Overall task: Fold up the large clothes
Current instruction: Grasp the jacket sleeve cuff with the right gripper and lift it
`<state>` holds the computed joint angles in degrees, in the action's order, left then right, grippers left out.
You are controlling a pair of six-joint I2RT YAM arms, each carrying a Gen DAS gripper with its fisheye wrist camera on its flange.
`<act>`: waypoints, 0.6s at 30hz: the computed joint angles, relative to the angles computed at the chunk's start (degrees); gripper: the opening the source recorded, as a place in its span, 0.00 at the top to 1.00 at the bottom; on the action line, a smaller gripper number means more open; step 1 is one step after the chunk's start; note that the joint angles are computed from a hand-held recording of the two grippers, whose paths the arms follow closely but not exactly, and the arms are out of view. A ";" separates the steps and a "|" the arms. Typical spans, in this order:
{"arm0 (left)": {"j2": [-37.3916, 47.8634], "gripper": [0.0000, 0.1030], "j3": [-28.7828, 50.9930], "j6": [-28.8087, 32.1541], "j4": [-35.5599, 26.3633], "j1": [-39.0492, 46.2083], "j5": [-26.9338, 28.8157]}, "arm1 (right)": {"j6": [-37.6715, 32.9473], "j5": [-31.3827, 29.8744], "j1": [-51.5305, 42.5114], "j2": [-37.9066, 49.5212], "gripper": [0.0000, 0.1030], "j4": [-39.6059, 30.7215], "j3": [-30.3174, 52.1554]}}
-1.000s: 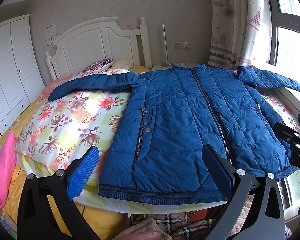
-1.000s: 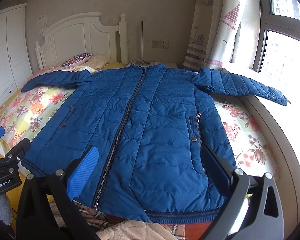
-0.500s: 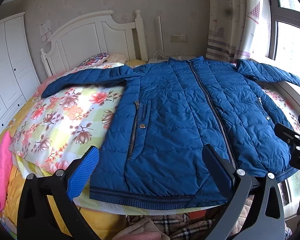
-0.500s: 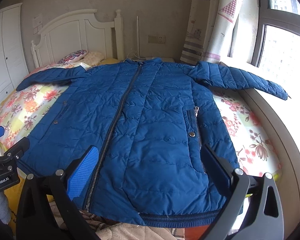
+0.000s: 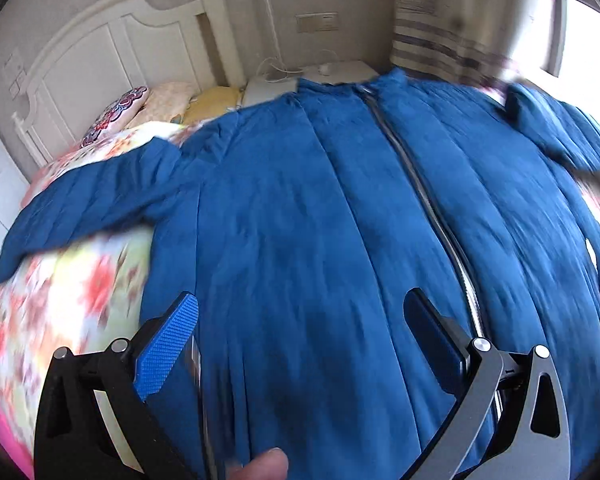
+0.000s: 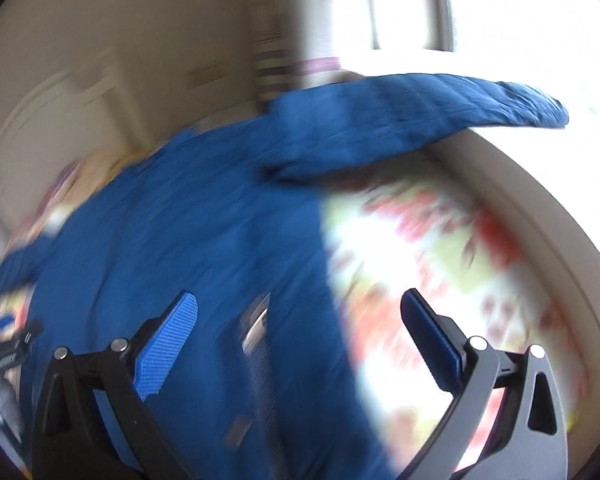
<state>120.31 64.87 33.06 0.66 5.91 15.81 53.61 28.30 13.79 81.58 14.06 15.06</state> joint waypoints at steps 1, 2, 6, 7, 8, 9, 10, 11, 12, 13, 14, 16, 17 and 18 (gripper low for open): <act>3.01 0.04 4.10 -2.07 -0.71 -0.87 -0.63 | -3.42 -3.33 -6.75 2.41 0.02 5.53 0.00; 7.33 0.04 10.09 -4.39 -2.58 -1.69 -1.24 | -5.45 -6.12 -11.78 4.86 0.02 9.51 0.58; 18.54 0.04 24.90 -6.24 -12.30 -0.72 2.27 | -8.19 -12.55 -26.65 14.51 0.02 18.38 5.50; 19.90 0.04 25.66 -5.91 -11.89 -0.51 2.60 | -8.16 -13.34 -29.04 16.52 0.02 18.81 7.27; 19.76 0.04 23.68 -5.83 -8.21 -0.36 3.05 | -7.82 -13.94 -30.78 18.36 0.02 19.28 8.63; 19.69 0.04 23.51 -5.91 -7.87 -0.60 2.73 | -7.92 -14.90 -32.28 19.71 0.04 19.67 9.66; 19.75 0.04 23.57 -6.00 -7.80 -0.79 2.42 | -8.26 -15.89 -33.80 21.53 0.10 19.77 11.23; 19.93 0.04 23.72 -6.04 -7.64 -0.92 2.24 | -8.79 -16.86 -35.01 22.29 0.17 19.84 11.93; 19.91 0.04 23.74 -6.28 -7.77 -1.01 2.23 | -9.15 -18.23 -36.00 23.55 0.39 20.22 12.93; 20.13 0.04 24.31 -6.63 -8.20 -1.11 2.16 | -9.59 -19.78 -36.67 24.07 0.68 21.48 13.16; 20.46 0.04 25.07 -6.86 -8.77 -1.28 1.98 | -9.80 -19.10 -36.20 23.48 0.78 22.54 12.77; 20.37 0.04 24.99 -6.93 -8.90 -1.36 1.94 | -13.12 -11.13 -31.70 19.81 0.88 23.64 12.18; 20.42 0.04 25.00 -6.76 -8.91 -1.17 2.13 | -16.01 -6.15 -28.08 18.00 0.89 22.40 13.16; 20.49 0.04 25.16 -6.74 -8.98 -1.13 2.28 | -18.26 -4.42 -25.75 16.96 0.90 21.78 14.01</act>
<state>140.80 90.03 26.32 -8.32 4.78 18.10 35.35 23.88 -11.96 98.54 35.84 29.07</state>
